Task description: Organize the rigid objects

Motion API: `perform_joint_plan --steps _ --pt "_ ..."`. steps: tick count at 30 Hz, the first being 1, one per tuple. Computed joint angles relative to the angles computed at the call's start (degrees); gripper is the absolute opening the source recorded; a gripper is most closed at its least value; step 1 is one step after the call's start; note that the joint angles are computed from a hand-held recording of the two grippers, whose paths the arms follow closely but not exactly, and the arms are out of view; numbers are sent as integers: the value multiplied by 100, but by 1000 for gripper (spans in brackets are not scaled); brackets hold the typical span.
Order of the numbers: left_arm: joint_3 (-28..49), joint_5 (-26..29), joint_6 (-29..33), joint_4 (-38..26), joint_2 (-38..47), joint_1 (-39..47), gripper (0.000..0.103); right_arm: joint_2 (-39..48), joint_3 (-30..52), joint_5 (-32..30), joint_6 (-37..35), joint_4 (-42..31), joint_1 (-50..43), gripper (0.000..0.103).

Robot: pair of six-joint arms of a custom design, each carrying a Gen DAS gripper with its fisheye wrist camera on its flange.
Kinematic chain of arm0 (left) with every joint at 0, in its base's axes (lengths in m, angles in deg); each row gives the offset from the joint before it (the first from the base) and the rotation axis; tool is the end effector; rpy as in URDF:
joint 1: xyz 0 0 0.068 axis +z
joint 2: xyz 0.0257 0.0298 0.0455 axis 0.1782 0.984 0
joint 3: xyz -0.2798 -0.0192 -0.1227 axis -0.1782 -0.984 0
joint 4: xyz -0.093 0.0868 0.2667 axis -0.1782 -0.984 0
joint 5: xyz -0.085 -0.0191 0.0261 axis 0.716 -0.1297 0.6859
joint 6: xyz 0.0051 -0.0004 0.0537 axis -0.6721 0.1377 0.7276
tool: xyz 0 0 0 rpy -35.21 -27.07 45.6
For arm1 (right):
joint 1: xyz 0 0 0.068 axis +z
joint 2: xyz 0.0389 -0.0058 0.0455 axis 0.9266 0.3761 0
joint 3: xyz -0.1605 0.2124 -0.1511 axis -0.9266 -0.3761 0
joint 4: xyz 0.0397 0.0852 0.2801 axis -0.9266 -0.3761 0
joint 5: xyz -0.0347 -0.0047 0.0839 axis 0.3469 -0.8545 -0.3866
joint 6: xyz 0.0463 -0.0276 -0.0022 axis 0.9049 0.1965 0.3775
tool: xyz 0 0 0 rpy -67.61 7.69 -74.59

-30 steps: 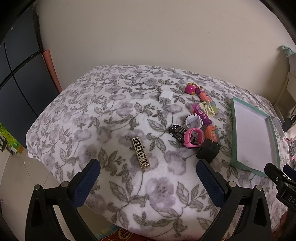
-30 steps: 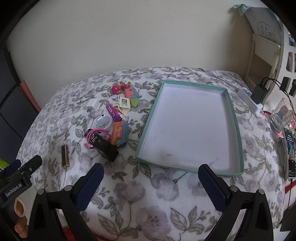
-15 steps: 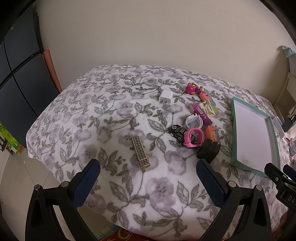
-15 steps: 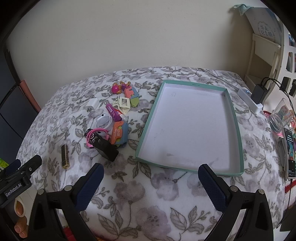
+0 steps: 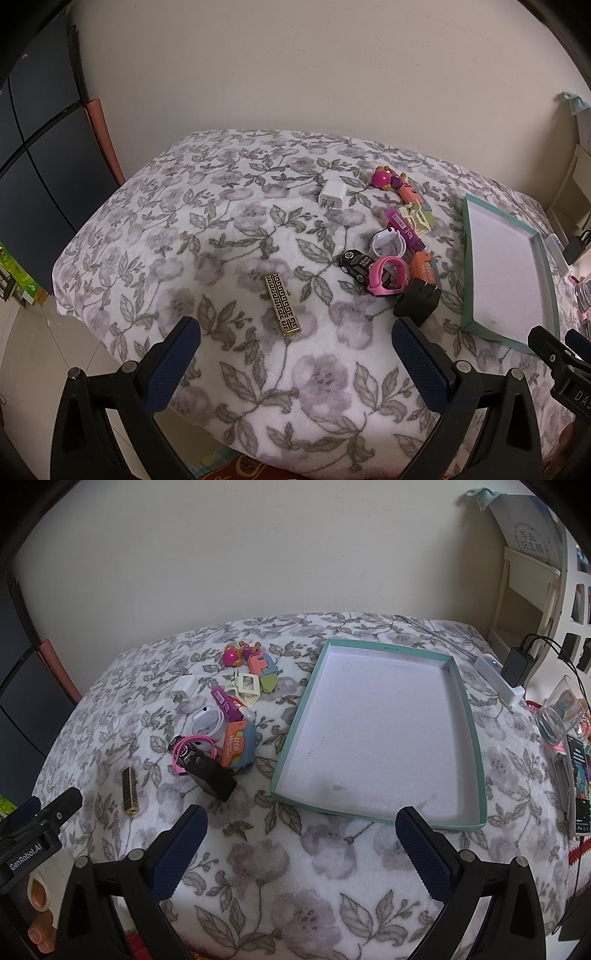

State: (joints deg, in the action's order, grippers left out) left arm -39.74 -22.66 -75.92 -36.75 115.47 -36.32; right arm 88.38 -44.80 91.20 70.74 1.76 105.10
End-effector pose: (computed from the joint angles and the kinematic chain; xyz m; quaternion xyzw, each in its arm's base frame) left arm 0.2100 -0.2013 0.1233 0.0942 0.9394 -0.0051 0.3295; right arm 0.1335 0.0821 0.1257 0.1906 0.9329 0.0071 0.3055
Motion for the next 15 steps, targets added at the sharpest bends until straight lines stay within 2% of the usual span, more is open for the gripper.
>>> perform_joint_plan --steps 15 --pt "32 66 21 -47 5 32 103 87 20 3 29 -6 21 103"
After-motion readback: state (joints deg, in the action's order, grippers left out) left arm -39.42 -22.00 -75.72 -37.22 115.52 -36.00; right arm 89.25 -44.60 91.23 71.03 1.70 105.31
